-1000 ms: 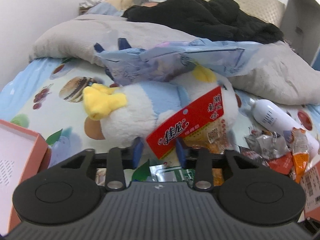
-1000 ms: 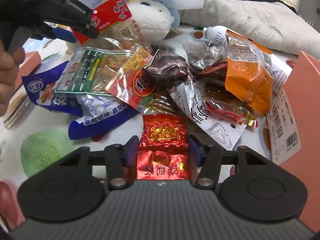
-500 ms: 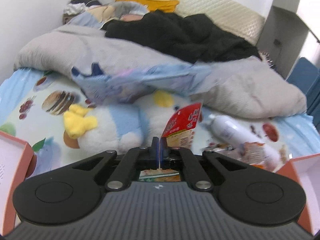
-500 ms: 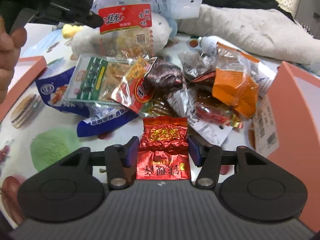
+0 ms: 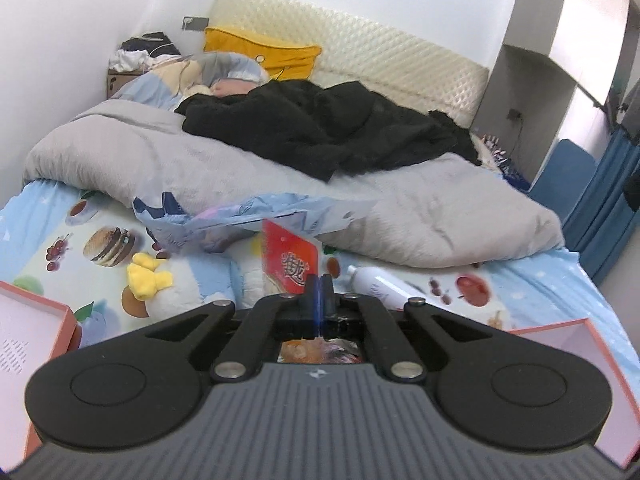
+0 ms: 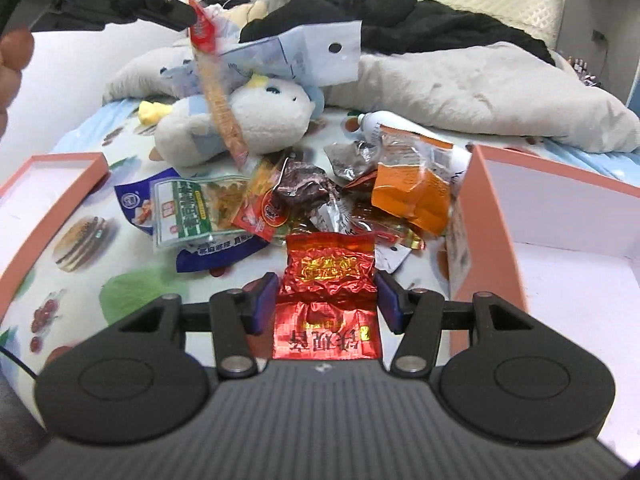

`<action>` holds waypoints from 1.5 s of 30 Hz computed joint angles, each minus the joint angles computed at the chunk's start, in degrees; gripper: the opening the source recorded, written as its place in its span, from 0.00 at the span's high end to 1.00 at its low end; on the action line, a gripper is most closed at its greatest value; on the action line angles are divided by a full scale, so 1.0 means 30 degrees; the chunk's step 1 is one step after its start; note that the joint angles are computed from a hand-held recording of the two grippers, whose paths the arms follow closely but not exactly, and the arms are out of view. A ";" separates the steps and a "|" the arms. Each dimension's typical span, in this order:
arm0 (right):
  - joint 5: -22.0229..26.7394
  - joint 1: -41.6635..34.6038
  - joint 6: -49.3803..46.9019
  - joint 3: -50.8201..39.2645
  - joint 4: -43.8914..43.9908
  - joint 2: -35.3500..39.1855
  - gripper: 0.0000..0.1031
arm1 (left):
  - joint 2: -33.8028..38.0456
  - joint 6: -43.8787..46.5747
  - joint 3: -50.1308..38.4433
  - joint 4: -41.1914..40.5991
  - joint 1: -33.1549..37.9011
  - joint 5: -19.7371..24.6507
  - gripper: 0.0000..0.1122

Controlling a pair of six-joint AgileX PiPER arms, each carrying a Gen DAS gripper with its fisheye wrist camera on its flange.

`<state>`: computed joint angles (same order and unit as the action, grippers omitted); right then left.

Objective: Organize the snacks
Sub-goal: 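Lift the red foil candy with the right gripper while the left gripper reaches the red-labelled meat packet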

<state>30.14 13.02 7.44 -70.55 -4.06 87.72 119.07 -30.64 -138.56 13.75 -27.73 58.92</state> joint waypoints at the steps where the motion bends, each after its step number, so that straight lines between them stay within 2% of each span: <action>1: -0.0017 0.0027 0.0055 0.0272 -0.0048 -0.0342 0.46 | -0.0498 -0.0218 0.0544 0.0310 -0.0279 -0.0053 1.00; 12: 0.0218 0.1002 0.1881 0.4102 -0.1685 -0.4305 0.46 | -0.7823 -0.4167 1.0693 0.2074 -0.3193 -0.1742 1.00; 14: 0.0333 0.1416 0.2557 0.4853 -0.2164 -0.5090 0.46 | -0.9277 -0.5107 1.2587 0.1717 -0.3529 -0.1998 1.00; 21: 0.0362 0.2740 0.4678 0.6484 -0.3897 -0.6232 0.46 | -1.2328 -0.6609 1.7095 0.1272 -0.4687 -0.2041 1.00; 27: -0.0202 0.3203 0.6051 0.7337 -0.5497 -0.5594 0.46 | -1.2790 -0.6353 1.9733 -0.0353 -0.3094 -0.3594 1.00; 39: -0.1456 0.3175 0.7348 0.8230 -0.7166 -0.3718 0.46 | -0.9691 -0.3227 1.9162 -0.2848 0.0674 -0.4496 1.00; 42: -0.1516 0.3114 0.7256 0.8265 -0.7016 -0.3575 0.46 | -0.9386 -0.2321 1.9517 -0.3920 0.1269 -0.4805 1.00; 45: -0.1494 0.3079 0.7224 0.8126 -0.6980 -0.3490 0.46 | -0.9278 -0.2062 1.9656 -0.4398 0.1627 -0.4503 0.96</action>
